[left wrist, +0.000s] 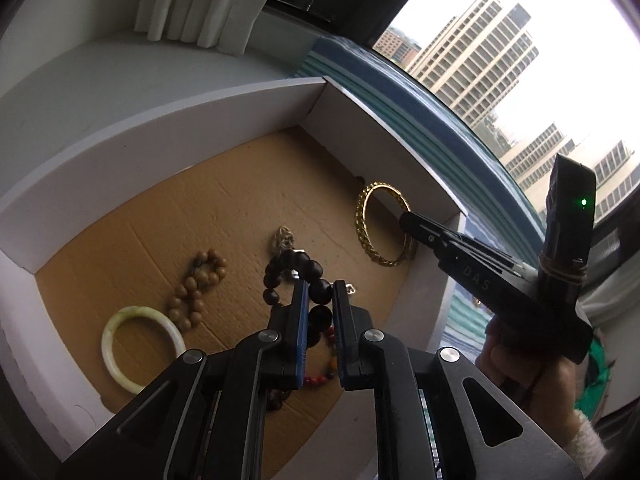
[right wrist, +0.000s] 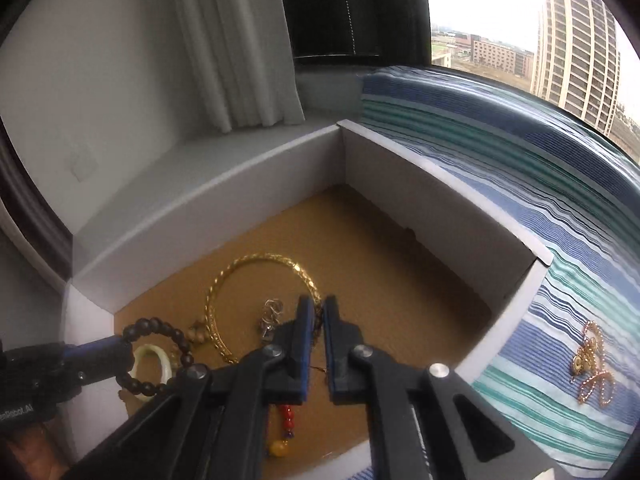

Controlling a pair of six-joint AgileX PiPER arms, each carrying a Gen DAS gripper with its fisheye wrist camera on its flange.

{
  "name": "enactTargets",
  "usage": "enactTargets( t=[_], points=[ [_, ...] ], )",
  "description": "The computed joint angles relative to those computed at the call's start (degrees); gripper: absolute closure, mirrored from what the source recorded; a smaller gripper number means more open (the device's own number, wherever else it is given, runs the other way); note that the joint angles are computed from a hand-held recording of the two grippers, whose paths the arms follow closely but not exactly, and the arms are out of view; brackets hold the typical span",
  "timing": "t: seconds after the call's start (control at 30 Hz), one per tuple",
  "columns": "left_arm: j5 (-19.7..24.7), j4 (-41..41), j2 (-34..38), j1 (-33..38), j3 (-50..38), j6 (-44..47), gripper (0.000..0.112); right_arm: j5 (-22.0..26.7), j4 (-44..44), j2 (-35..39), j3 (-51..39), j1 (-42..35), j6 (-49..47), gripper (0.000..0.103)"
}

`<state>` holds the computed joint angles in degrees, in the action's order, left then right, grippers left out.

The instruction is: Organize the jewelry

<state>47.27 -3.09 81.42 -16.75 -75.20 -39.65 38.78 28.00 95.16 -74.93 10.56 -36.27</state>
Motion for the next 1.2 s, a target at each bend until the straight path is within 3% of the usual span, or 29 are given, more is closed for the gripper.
enactTargets(
  t=[0.13,0.17,0.2,0.23,0.27,0.3,0.37,0.43,0.53,0.73,0.93,1.2],
  points=[
    [2.07,5.46,1.63,-2.33,-0.54,-4.88,0.098,-1.24,1.09,1.39,0.73,-0.94,0.83,0.094],
    [2.46,6.7,1.46,-2.97,-0.3,-6.06,0.085,-1.44,1.79,1.16,1.2,-1.41,0.53,0.091],
    [2.9,7.69,1.16,-3.33,-0.2,-6.92,0.065,-1.51,3.55,0.72,1.78,-2.24,-0.88,0.08],
    [3.33,9.45,0.54,-4.03,0.0,-8.66,0.056,-1.85,5.78,-0.22,2.88,-3.26,-2.83,0.063],
    [3.77,11.85,-0.12,-5.08,0.24,-10.89,0.045,-2.28,8.3,-1.26,4.09,-4.46,-5.13,0.056],
    [4.21,14.12,-0.75,-6.24,0.5,-12.74,0.041,-2.53,10.94,-2.09,5.08,-5.63,-7.51,0.049],
    [5.76,17.43,-1.92,-9.07,0.37,-15.38,0.04,-1.95,15.37,-4.93,7.71,-8.91,-12.49,0.047],
    [7.43,20.71,-3.12,-12.78,0.18,-18.35,0.037,-3.73,17.57,-9.07,11.88,-11.66,-16.15,0.034],
    [10.94,27.37,-3.52,-20.77,-1.23,-23.78,0.032,-4.58,23.19,-14.75,18.5,-18.0,-25.53,0.029],
    [15.67,36.52,0.32,-36.06,-7.1,-30.99,0.018,1.61,32.96,-17.9,28.2,-39.29,-47.77,0.029],
    [13.9,36.92,8.97,-42.86,-14.06,-31.25,0.016,6.83,33.57,-10.91,29.44,-62.63,-62.98,0.028],
    [14.84,33.36,21.63,-46.62,-25.36,-28.68,0.016,11.04,33.53,1.63,19.94,-83.27,-66.25,0.028]
  ],
)
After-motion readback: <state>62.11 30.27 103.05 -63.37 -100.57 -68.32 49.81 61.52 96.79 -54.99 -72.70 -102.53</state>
